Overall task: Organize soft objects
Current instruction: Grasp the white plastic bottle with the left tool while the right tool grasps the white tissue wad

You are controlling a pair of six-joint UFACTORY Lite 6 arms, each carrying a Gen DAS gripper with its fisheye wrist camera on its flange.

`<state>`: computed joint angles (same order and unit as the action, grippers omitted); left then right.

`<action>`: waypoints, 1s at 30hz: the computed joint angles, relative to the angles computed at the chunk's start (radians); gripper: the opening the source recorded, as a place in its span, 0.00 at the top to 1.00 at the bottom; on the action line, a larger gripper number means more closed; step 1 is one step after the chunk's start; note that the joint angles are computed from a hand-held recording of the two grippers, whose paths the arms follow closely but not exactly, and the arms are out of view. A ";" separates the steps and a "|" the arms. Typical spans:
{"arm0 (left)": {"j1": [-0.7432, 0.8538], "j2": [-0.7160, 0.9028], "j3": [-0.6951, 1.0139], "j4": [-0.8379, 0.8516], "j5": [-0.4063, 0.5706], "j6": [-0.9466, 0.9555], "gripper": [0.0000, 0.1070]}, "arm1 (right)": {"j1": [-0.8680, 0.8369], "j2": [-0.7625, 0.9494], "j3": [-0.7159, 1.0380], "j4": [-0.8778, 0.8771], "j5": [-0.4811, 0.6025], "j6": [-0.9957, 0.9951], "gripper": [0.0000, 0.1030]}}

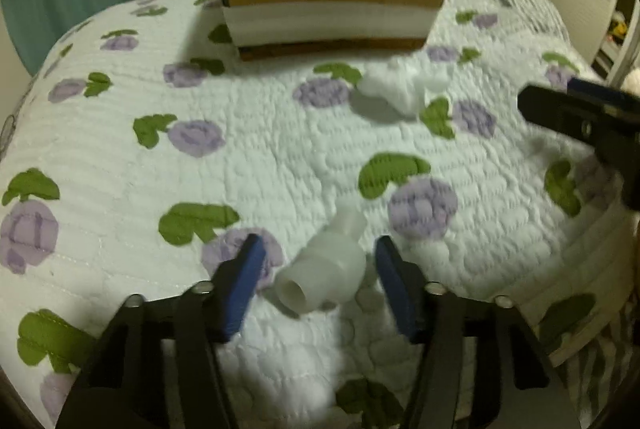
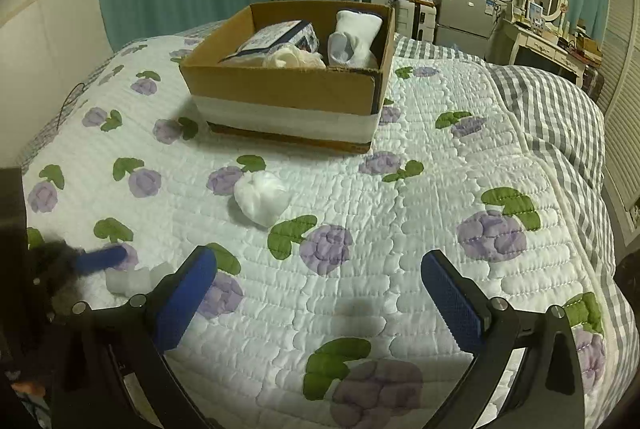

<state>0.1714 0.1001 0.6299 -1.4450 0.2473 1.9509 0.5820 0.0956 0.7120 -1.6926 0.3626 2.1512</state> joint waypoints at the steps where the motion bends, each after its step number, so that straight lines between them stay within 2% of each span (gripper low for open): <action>1: -0.002 -0.001 -0.003 -0.001 -0.005 0.003 0.58 | 0.000 0.002 0.001 0.004 0.001 -0.003 0.00; 2: -0.002 -0.002 -0.005 -0.005 -0.011 0.004 0.65 | 0.001 0.003 0.003 0.007 0.003 -0.005 0.00; 5: 0.034 -0.003 0.013 0.114 0.041 -0.113 0.71 | 0.009 0.002 0.001 0.012 0.018 -0.007 0.00; 9: 0.049 -0.053 0.011 0.170 0.071 -0.185 0.72 | 0.017 -0.003 -0.002 0.010 0.028 -0.005 0.00; 12: 0.076 -0.089 0.048 0.281 0.138 -0.311 0.72 | 0.009 -0.012 0.000 0.019 0.017 -0.014 0.00; 17: 0.091 -0.115 0.163 0.378 0.212 -0.447 0.72 | -0.007 -0.016 0.054 0.126 -0.002 -0.153 0.00; 22: 0.057 -0.021 0.334 0.365 0.185 -0.479 0.72 | -0.010 0.092 0.211 0.305 0.000 -0.402 0.00; 28: 0.012 0.194 0.564 0.336 0.133 -0.476 0.72 | -0.036 0.282 0.423 0.484 -0.039 -0.649 0.00; 30: 0.014 0.257 0.611 0.319 0.135 -0.467 0.72 | -0.051 0.359 0.497 0.553 -0.052 -0.730 0.04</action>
<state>0.1853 0.3575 1.2404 -1.1255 0.3819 1.4835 0.5310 0.4541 1.2087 -1.1395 0.3104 1.4210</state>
